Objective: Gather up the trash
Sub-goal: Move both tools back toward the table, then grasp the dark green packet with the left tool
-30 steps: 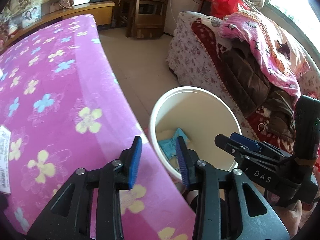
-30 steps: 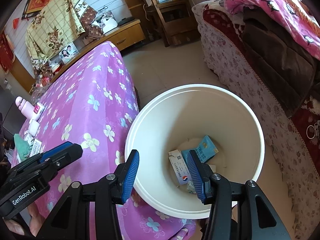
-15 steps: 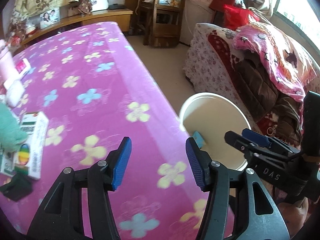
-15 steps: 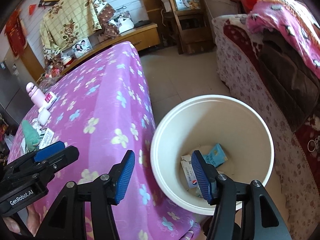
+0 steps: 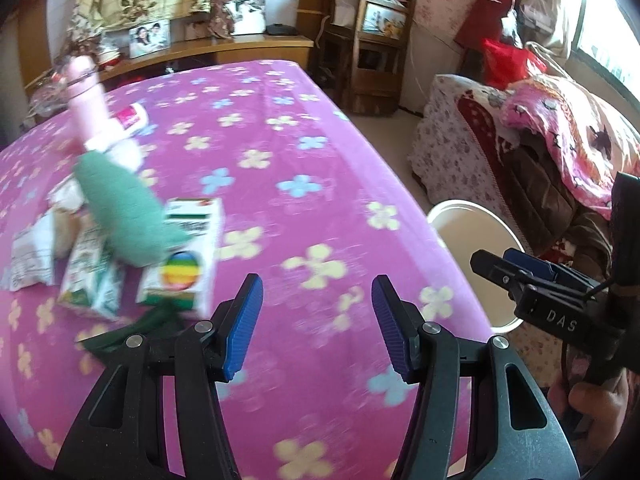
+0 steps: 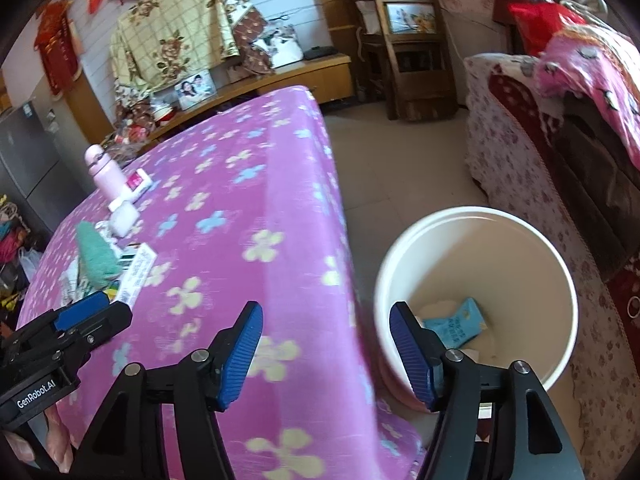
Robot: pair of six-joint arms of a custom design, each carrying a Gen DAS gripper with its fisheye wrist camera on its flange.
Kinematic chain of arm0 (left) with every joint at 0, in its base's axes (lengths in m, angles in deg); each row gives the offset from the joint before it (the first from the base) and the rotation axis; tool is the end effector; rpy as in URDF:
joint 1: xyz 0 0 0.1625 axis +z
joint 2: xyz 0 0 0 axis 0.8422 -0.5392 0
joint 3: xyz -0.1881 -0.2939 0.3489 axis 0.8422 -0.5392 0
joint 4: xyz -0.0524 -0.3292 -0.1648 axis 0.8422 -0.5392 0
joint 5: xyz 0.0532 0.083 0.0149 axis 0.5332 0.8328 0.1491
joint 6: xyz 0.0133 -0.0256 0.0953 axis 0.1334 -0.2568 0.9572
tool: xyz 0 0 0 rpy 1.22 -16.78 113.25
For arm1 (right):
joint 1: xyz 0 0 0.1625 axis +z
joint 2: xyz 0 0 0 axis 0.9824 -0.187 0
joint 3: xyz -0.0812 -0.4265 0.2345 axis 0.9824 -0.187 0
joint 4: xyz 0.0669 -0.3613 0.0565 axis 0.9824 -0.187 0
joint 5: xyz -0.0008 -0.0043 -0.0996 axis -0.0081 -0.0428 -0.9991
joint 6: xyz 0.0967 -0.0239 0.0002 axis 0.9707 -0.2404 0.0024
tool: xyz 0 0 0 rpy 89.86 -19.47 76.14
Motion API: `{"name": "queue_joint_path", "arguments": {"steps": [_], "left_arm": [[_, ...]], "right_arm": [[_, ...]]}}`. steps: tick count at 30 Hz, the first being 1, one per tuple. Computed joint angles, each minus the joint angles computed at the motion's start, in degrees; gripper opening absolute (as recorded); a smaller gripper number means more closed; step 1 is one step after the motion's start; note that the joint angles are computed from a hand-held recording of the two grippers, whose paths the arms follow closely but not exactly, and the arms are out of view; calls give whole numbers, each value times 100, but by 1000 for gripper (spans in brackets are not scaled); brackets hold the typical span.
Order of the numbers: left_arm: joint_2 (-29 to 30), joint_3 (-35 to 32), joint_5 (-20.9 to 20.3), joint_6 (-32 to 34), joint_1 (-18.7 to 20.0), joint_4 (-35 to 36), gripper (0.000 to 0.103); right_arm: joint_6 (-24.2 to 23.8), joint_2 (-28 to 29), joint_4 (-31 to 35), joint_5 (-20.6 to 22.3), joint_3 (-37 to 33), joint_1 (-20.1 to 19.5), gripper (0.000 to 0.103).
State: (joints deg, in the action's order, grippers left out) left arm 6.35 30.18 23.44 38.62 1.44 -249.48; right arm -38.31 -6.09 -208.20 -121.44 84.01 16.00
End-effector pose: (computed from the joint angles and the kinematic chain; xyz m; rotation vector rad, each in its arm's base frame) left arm -0.1731 -0.6620 0.1260 0.5703 2.4434 -0.7303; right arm 0.1463 -0.6559 0.1221 0.2204 -2.4464 0.8933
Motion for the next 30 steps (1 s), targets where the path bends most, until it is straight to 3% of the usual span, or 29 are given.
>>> {"name": "queue_joint_path", "arguments": {"steps": [13,21,23,26,30], "left_arm": [[-1000,732,87,60,560,-190,61],[-981,662,-69,909,774,-227,61],[-948,548,-227,1103,820,-37,61],[-806,348,-92,1296,831,259,61],[-694,132,-206,1430,883,608,61]], "right_arm": [[120,506,1007,477,-642,392,67],[63,792,1468,501,-980,577,68],[66,818,1538,488,-1022,591,68],[91,833,1593,454,-1049,591,68],[124,819,1612,432,-1042,569,68]]}}
